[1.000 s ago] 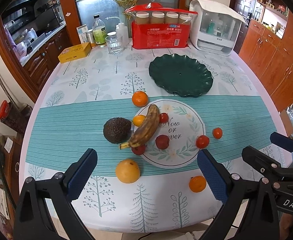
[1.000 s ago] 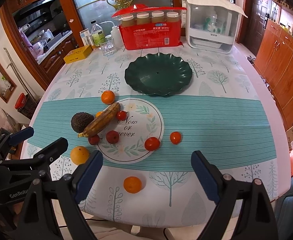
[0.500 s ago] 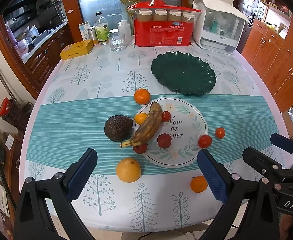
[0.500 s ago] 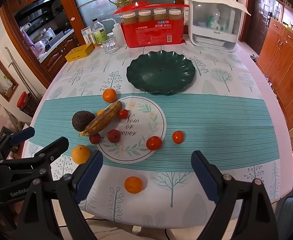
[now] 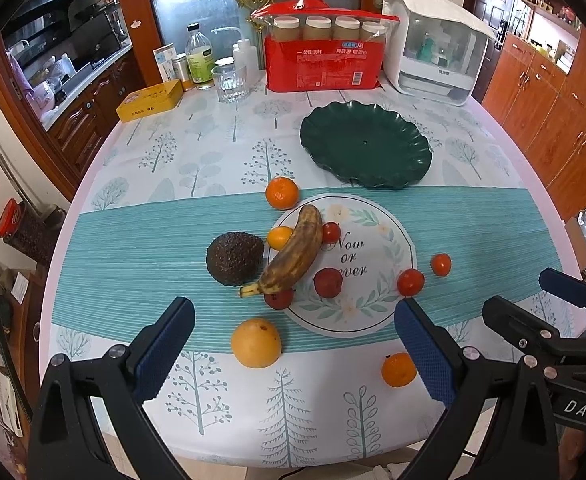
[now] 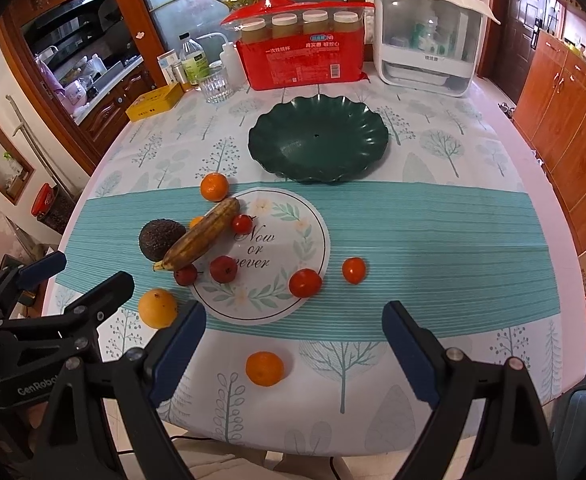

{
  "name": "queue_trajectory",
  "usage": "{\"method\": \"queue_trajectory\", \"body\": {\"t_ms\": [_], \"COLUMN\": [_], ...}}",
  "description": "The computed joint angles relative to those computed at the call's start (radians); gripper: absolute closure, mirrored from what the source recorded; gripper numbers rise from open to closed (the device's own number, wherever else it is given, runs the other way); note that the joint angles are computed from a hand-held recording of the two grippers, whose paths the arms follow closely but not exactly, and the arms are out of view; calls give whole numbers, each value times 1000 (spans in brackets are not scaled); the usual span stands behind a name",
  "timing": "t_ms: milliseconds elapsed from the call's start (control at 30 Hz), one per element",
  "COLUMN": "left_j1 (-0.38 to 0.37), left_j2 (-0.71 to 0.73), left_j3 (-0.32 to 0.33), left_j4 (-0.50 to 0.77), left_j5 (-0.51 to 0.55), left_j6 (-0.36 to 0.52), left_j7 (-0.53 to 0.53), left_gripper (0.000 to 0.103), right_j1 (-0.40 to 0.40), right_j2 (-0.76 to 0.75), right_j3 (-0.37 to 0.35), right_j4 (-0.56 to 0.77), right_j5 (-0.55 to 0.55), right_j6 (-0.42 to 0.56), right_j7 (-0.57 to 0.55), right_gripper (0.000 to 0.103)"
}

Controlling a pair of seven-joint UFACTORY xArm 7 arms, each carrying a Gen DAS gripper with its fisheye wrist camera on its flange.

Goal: Organize fruits

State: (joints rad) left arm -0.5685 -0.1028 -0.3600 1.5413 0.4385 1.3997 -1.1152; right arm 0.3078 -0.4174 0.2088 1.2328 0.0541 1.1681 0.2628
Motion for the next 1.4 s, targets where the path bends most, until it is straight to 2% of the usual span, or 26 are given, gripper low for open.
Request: {"method": "queue_trajectory", "body": {"t_ms": [467,767,1000,1400], "left_j1": [11,30,61,106], "left_j2": [6,-10,-36,-79], "left_j3": [26,36,46,64], "left_j4": [-35,-87,-152,-295], "left_j5": [-86,-132,-143,-232], "left_j6": [-9,-57,-88,-140], "left_j7": [43,75,51,55], "left_gripper": [3,3,3,3], "right_j1": [14,22,21,30], "right_j2": [30,42,48,69], "right_j3": [-4,-12,-18,-28], "right_j4": [-12,-30,-54,-104], "right_j5": [34,56,70,116], "right_j6": [45,46,46,59], "right_j7": [15,12,18,9], "right_gripper": [13,13,13,14]}}
